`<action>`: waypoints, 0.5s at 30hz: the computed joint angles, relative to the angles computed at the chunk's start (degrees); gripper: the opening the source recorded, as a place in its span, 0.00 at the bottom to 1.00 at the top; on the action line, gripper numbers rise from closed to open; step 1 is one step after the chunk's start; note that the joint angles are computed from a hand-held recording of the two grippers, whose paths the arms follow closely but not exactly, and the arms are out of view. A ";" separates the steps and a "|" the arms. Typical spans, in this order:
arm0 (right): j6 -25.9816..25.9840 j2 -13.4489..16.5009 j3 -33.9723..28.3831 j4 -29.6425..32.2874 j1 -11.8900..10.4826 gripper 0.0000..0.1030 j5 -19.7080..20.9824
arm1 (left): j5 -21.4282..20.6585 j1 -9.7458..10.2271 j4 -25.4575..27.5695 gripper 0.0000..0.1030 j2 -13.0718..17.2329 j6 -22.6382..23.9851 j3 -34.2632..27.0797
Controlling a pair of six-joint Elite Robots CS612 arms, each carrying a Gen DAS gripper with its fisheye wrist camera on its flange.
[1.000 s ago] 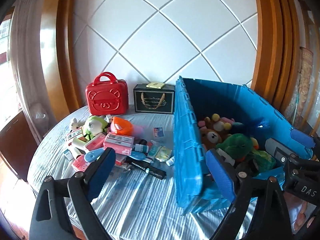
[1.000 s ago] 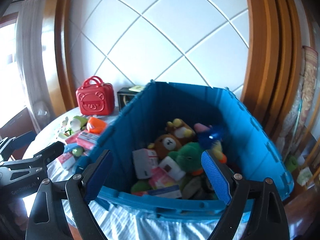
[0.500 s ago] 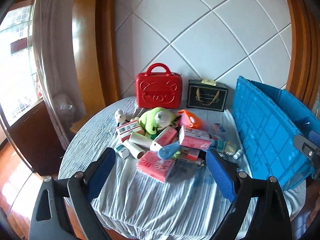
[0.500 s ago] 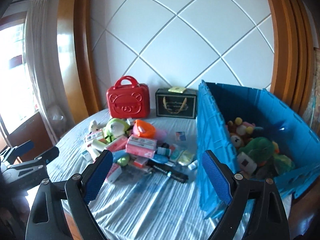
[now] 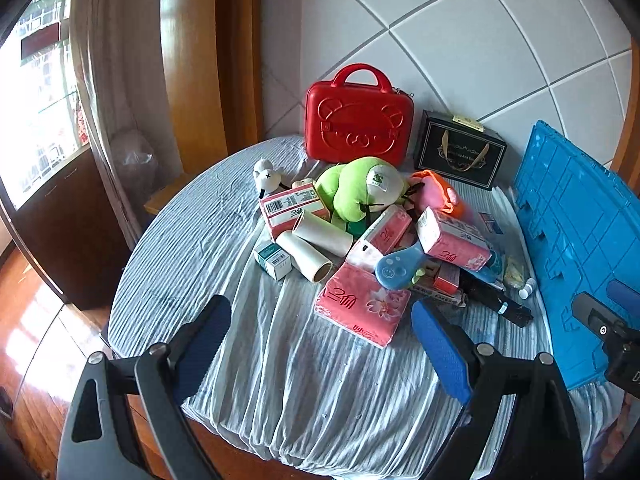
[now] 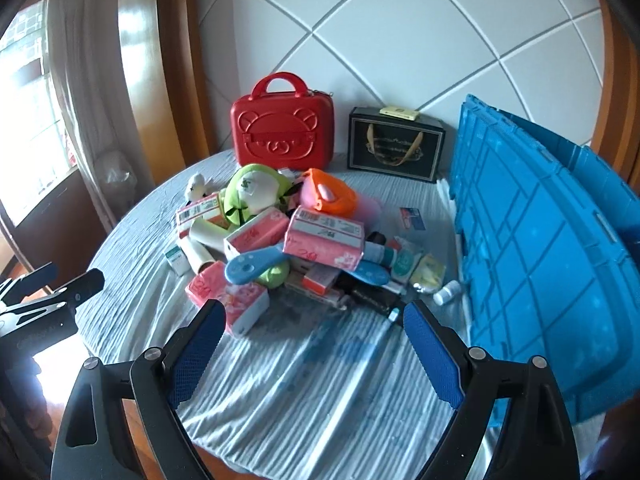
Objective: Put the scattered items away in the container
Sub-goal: 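Lower both tools toward the pink tissue pack and green one-eyed plush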
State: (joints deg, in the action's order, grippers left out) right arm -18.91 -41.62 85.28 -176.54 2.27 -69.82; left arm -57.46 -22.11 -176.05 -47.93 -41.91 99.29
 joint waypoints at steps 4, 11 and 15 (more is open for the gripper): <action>-2.63 4.14 -6.01 5.03 1.22 0.89 -0.86 | -2.24 1.62 4.53 0.90 2.91 -2.12 -3.89; -7.15 12.15 -16.91 16.30 2.73 0.58 -0.65 | -7.25 3.68 11.66 0.90 9.20 -3.20 -10.87; -8.24 15.95 -22.24 20.60 3.60 0.54 -1.68 | -9.77 4.59 14.34 0.90 12.05 -3.17 -13.68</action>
